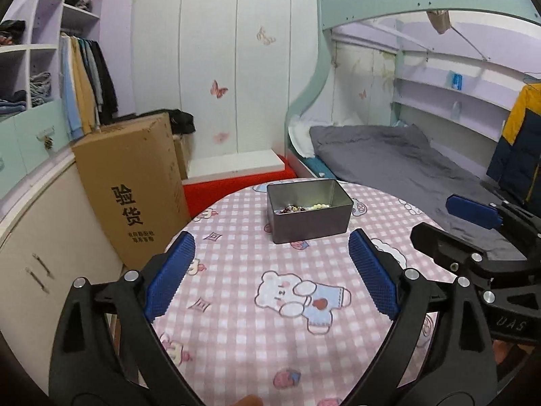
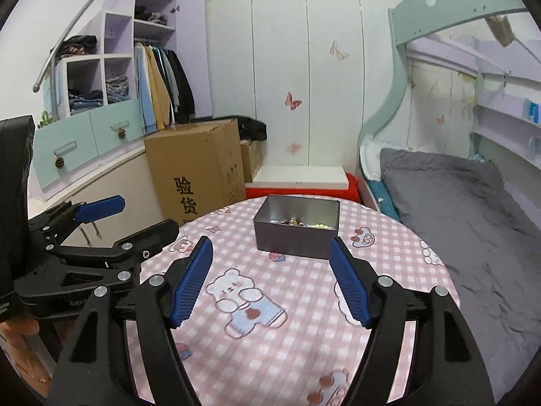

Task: Organize jewelry

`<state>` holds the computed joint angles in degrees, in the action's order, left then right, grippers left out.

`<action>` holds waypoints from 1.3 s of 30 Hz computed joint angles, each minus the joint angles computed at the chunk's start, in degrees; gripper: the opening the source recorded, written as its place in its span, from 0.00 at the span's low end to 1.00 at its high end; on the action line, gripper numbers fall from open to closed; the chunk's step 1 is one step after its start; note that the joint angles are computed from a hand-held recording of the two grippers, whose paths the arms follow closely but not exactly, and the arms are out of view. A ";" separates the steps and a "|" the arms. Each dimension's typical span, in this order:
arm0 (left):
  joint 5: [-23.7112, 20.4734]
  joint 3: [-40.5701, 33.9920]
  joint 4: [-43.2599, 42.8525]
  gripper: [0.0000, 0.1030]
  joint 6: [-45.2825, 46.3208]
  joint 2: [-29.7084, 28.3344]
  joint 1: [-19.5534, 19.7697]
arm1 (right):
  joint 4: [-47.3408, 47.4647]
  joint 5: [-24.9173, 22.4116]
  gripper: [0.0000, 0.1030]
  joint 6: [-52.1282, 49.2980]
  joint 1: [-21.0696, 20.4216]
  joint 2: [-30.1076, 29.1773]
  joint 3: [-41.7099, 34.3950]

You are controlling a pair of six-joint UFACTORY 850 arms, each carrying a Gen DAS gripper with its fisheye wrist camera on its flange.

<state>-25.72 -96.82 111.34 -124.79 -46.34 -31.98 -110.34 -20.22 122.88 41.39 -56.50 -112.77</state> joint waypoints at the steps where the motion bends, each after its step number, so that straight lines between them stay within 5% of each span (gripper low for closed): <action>1: -1.07 2.03 2.69 0.88 -2.89 1.19 -0.39 | -2.12 -1.27 0.67 2.30 0.43 0.98 1.79; 9: -11.07 13.34 12.49 0.88 -14.45 7.74 -3.96 | -9.99 -14.10 0.74 14.22 4.20 8.04 14.88; 19: -20.34 20.69 15.13 0.88 -19.26 11.85 -7.72 | -9.74 -23.30 0.78 16.54 7.07 12.35 22.64; 39: -28.17 28.48 17.00 0.88 -22.63 16.60 -10.73 | -11.45 -34.60 0.84 19.50 10.81 16.10 30.27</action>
